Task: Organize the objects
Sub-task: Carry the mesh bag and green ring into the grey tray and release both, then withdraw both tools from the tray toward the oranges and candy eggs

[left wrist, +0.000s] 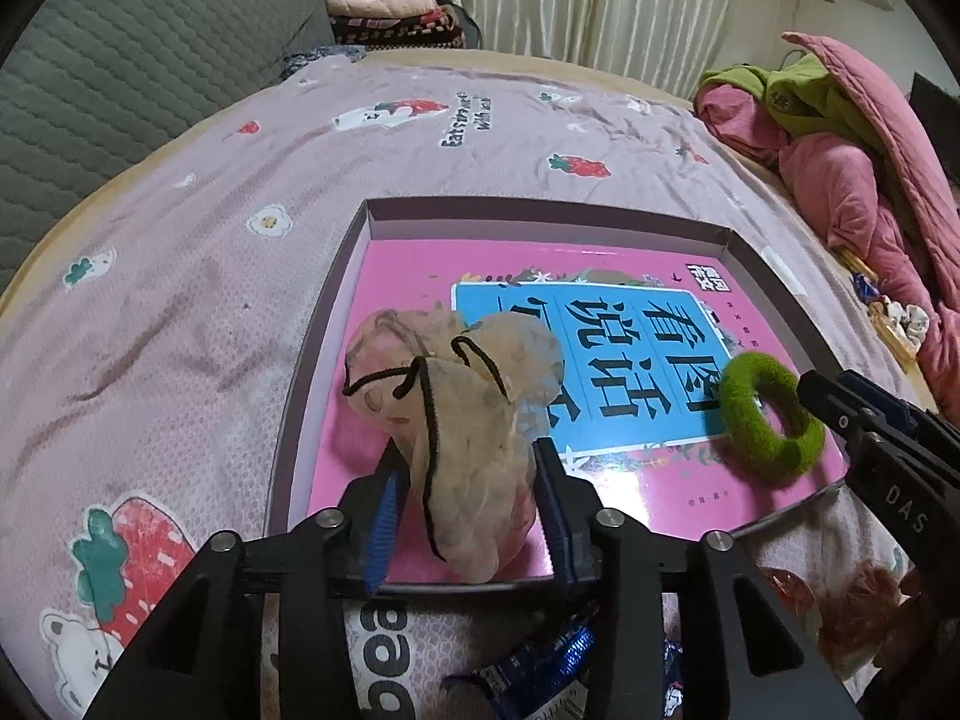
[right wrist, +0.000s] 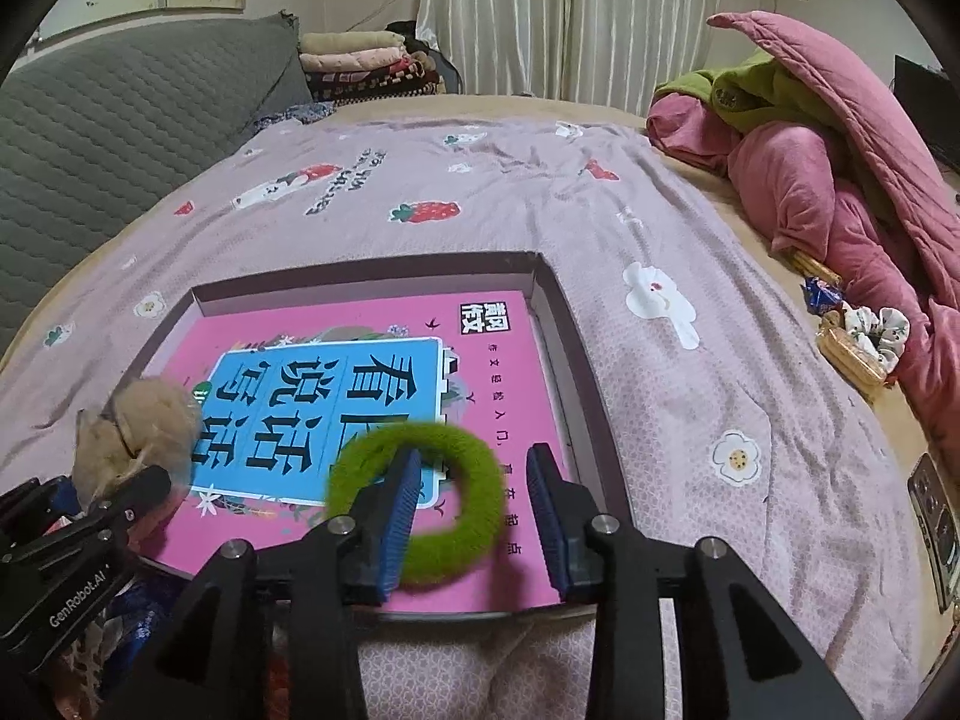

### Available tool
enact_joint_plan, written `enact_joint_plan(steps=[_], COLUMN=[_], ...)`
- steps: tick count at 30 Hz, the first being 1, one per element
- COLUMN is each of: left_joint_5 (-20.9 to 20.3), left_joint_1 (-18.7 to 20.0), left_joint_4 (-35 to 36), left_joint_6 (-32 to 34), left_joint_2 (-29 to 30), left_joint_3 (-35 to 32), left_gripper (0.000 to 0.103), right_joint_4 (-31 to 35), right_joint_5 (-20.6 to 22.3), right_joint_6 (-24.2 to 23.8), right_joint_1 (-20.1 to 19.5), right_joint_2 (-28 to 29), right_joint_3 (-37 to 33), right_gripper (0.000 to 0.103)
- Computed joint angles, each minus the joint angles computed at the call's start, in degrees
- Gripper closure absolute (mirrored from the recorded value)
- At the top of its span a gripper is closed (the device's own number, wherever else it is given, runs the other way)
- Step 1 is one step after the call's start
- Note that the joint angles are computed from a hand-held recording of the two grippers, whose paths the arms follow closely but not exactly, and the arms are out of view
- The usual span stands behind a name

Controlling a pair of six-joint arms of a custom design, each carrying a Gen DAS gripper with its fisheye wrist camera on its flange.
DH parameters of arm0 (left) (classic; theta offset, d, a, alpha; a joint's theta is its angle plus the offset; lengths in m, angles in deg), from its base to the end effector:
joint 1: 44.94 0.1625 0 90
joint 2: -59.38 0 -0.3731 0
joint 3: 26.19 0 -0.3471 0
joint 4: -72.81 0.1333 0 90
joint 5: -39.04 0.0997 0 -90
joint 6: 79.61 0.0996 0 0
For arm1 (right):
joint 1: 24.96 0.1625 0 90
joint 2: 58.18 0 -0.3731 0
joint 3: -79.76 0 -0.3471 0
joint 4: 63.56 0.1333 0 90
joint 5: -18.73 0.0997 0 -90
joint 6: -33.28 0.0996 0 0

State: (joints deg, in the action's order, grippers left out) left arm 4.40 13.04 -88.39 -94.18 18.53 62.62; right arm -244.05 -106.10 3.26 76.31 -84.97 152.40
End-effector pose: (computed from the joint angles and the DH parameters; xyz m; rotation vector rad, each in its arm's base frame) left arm -0.1508 -0.6471 0.1361 0.1014 2.2604 -0.8916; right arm 0.2124 -0.6747 0.0935 0.5352 -2.2628 0.8163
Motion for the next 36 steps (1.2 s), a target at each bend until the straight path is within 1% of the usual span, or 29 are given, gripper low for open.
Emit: enact_joint_plan(steps=[1,5,7,9,11,14,16,18,24,28,36], left_joint_5=[-0.21,-0.06,0.10,0.57,0.83,0.76,0.68,0.70,0.41,0.35,-0.57], left_joint_1=[-0.03,-0.56,-0.98,-1.45,-1.75,-2.12,-2.33,-2.44,-3.26,-4.11,-5.11], left_joint_4=[-0.08,-3.24,-6.11,-8.50,-10.48,-13.75,-15.99,-16.96,-21.48,-24.13,-25.66], left_joint_6=[-0.25,1.63,3.25,4.82,6.23,7.89,9.14,9.48,12.09,13.87,14.60], left_joint_2=[-0.24,-0.77,-1.05,-1.19,-1.32,-1.75,-1.89,-2.02,-2.59,-2.80,-3.34], left_joint_3=[0.28,1.61,2.63,3.36,3.86,4.93,5.49,5.75,7.80,9.34,11.67], left_gripper=[0.055,0.052,0.047,0.045,0.043,0.039,0.034,0.033,0.033,0.033,0.033], right_joint_4=[-0.61,-2.87,-4.27,-6.27,-8.56,-11.86,-13.23,-13.96,-15.45,-16.91,-19.64], right_joint_5=[0.06,1.34,2.17,3.11,4.32,5.91,7.02,7.43,8.62,9.47,10.69], right_joint_6=[-0.20,-0.59,-1.07,-1.92,-2.87,-4.34,-4.81,-5.05,-5.72,-6.71,-6.93], right_joint_1=[0.02,-0.05,-0.06,0.03,0.14,0.32,0.26,0.26,0.15,0.01,-0.10], right_joint_2=[-0.07,-0.79,-1.18,-1.62,-2.11,-2.78,-3.36,-3.62,-4.30,-5.02,-6.17], right_joint_3=[0.25,1.65,2.43,3.41,4.50,6.10,7.26,7.84,9.37,11.05,13.75], right_gripper=[0.066,0.063,0.061,0.059,0.055,0.053,0.052,0.050,0.049,0.044,0.043])
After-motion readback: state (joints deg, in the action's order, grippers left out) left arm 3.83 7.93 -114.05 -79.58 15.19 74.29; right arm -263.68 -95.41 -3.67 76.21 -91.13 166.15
